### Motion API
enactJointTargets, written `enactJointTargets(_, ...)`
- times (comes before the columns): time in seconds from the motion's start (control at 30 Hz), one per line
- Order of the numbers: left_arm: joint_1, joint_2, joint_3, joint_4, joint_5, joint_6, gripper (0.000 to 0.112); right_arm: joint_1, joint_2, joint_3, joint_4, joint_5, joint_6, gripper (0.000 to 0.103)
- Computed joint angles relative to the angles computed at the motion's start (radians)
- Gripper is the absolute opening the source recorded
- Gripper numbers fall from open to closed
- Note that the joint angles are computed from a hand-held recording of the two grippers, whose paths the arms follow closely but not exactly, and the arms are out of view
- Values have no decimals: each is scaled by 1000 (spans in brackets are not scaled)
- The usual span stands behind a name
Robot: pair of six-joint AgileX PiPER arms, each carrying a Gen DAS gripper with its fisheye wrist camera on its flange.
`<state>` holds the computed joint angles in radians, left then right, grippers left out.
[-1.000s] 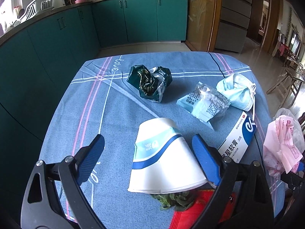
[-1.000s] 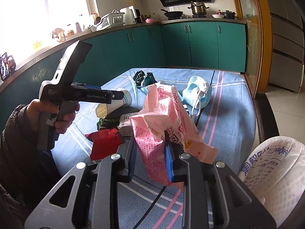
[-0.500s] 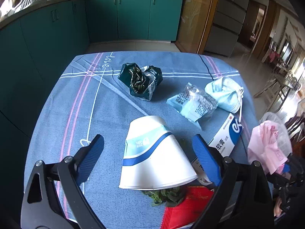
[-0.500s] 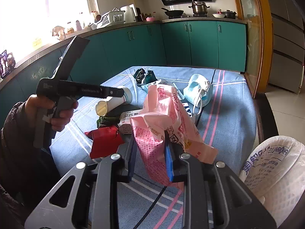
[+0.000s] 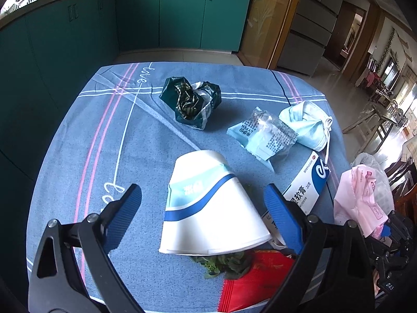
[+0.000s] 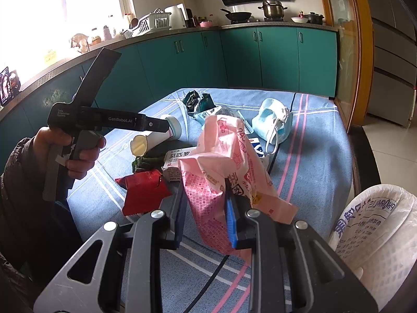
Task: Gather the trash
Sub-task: 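Close the left tool on the white paper cup while the right tool holds the pink bag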
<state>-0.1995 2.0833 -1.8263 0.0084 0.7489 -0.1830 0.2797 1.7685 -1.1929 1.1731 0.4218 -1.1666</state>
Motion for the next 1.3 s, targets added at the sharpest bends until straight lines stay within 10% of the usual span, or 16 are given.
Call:
enactJointTargets(0.73, -32, 16, 8, 46, 20, -9, 94, 4, -2, 1, -12, -2, 12, 27)
enactJointTargets(1.3, -77, 18, 37, 205, 15, -55, 52, 5, -5, 3, -14, -4, 14, 27)
